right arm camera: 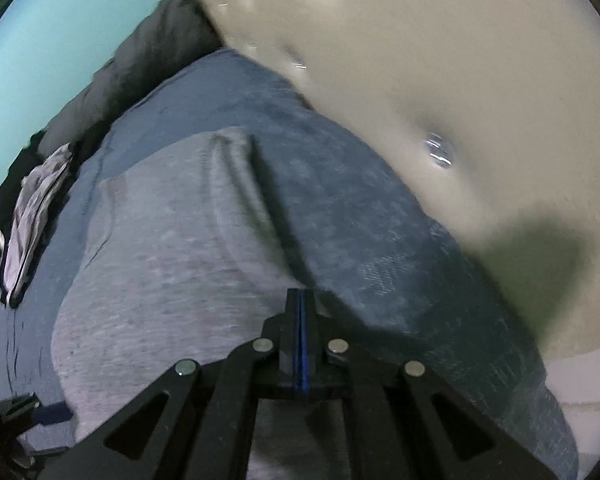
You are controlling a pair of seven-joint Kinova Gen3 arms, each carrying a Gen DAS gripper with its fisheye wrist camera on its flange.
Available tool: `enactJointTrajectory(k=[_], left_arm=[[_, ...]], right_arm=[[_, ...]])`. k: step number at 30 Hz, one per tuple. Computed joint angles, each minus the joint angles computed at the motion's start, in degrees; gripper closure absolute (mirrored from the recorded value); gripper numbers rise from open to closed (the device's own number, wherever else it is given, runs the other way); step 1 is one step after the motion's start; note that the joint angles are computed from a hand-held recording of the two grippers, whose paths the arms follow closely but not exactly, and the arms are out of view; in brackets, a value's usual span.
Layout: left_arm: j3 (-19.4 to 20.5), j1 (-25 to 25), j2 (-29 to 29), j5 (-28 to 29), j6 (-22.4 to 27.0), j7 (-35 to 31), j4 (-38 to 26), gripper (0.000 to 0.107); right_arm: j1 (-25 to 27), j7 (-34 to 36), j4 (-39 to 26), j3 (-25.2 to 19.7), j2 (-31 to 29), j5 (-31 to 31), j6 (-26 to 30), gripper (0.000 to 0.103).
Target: Fold clothes
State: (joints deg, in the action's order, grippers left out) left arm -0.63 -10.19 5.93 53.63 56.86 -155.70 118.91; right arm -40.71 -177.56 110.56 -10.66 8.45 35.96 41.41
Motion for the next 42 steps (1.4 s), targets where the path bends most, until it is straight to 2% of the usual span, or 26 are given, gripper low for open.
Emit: enactJointTrajectory(k=[2,7,11,16,18,20,24,33,42], left_arm=[[-0.1,0.0,-0.2,-0.4,-0.2,0.1,0.0,0.056],[-0.2,-0.1,-0.4,-1.3,0.5,1.0,-0.8,0.056],[-0.5,0.0,-1.3,-1.9,0.6,1.7,-0.7,0.056],[-0.3,0.7,-1.8,-2.6,0.1,3.2,-0.7,0.056],[-0.5,0.7,-2.4,-3.0,0.6,3.5,-0.7,0.056],[-0.9,0.5,-2.8,-3.6,1.3,3.6,-0.8,0.056],[-1.3,0.4,-3.1,-3.4,1.3,4.2,-0.8,0.056],[-3.6,0.2,-9.3,-5.4,5.2,6.6,-1.1,0.056],[-8.4,0.1,-16.1,-7.6,11.2,8.2,-3.4,0.055]], right_arm=[[-0.7,-2.5,1.0,-0.1,-1.3,0.5,1.6,0.103],[-2.2,-11.7,4.7,-4.0,-7.1,8.3,4.3,0.103],[-2.5,-13.7,4.6,-8.1,-8.8,12.7,5.0,0.103],[-1.3,-8.4,3.0,-9.0,-5.5,9.0,3.0,0.103],[-2.2,-9.7,3.9,-7.1,-5.1,7.7,2.2,0.103],[-2.9,-12.6,5.2,-7.0,-5.8,8.9,2.2,0.103],[-5.0,-14.1,3.7,-8.4,-6.2,10.5,7.4,0.103],[-8.2,-19.6,1.5,-12.6,-8.6,13.3,13.4,0.103],[-16.2,-25.0,-6.5,-14.6,-5.3,15.9,24.4,0.103]])
